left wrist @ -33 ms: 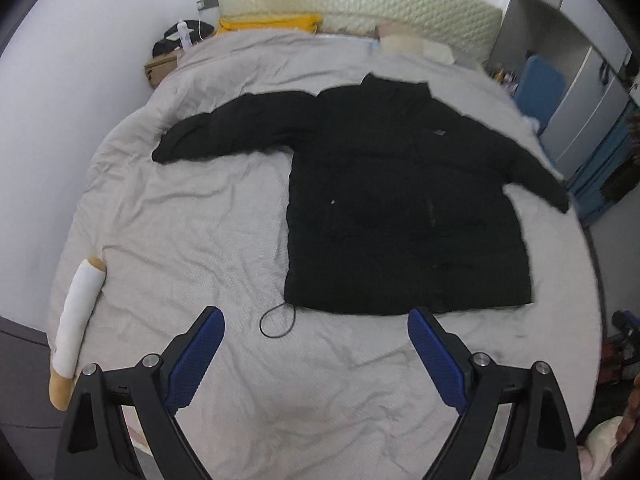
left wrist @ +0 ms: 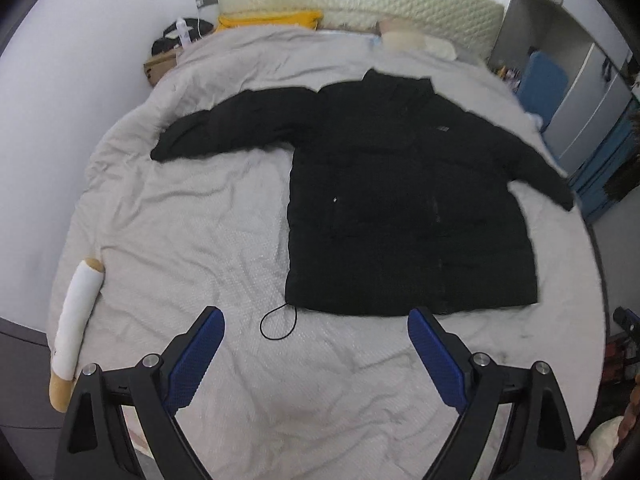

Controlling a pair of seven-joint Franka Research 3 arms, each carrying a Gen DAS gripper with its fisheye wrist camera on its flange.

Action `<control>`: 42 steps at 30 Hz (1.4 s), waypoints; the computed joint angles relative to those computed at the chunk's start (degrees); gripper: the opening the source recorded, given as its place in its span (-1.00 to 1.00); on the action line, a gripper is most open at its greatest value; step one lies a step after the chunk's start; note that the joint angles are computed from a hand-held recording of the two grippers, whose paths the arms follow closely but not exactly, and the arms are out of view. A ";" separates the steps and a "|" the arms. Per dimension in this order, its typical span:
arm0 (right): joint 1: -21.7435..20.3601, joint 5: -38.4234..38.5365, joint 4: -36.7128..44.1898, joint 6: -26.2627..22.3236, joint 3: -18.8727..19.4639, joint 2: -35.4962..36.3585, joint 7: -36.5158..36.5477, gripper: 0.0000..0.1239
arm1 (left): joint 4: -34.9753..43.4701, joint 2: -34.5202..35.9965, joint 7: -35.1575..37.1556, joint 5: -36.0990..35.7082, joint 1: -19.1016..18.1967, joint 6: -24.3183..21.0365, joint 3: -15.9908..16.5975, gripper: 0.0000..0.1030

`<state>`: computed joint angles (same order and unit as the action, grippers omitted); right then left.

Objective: Fold large clothes
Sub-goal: 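Lower both tools onto the jacket hem and close both grippers, then pull the hem with both grippers to straighten the jacket, then open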

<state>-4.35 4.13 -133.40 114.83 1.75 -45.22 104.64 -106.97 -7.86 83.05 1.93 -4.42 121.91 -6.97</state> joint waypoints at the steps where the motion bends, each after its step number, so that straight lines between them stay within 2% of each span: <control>1: -0.45 -0.19 -1.09 1.51 -0.50 1.33 -0.16 0.42 | 0.22 1.29 -0.52 0.47 0.03 0.45 -0.16 0.82; 9: -0.78 0.35 -5.07 11.61 -4.17 14.96 -6.12 0.44 | 3.75 16.02 -3.45 5.04 0.64 4.49 -0.85 0.80; 15: -1.39 1.92 -3.73 17.92 -6.35 27.03 -11.08 0.44 | 6.44 24.36 -4.10 9.96 0.90 7.32 -0.63 0.80; 19: -1.22 6.09 -2.75 20.65 -8.24 32.62 -15.70 0.44 | 10.08 30.08 -3.38 8.57 2.01 7.58 -0.93 0.80; 26: -1.44 18.03 -0.57 16.52 -10.49 36.19 -25.07 0.48 | 14.69 36.05 -2.29 -0.42 5.43 5.93 -2.93 0.79; 30: -2.18 20.21 1.19 13.06 -10.67 38.29 -28.77 0.45 | 15.33 37.82 -1.82 -6.07 7.08 5.68 -4.28 0.40; 32: -2.33 20.45 1.92 12.59 -10.41 39.57 -30.58 0.39 | 15.11 38.09 -2.87 -5.77 6.34 6.46 -3.88 0.27; 34: -2.38 19.60 2.89 12.22 -9.93 40.56 -31.25 0.21 | 15.66 38.43 -2.69 -4.75 5.51 6.09 -3.87 -0.11; 35: -2.19 19.17 3.37 12.17 -9.50 40.93 -30.71 0.15 | 16.33 38.66 -2.53 -4.01 4.97 5.50 -3.86 -0.23; 37: -1.97 18.00 3.71 12.08 -9.06 40.60 -30.57 -0.26 | 19.11 39.57 -3.04 -0.44 2.76 2.60 -3.09 -0.63; 40: -1.39 14.42 4.72 11.21 -8.28 39.61 -31.01 -0.63 | 22.24 40.13 -2.76 4.27 0.17 -1.23 -2.46 -0.83; 42: -0.90 11.97 4.81 10.61 -7.69 37.98 -30.20 -0.70 | 22.17 38.87 -2.31 5.06 -0.13 -2.31 -2.58 -0.86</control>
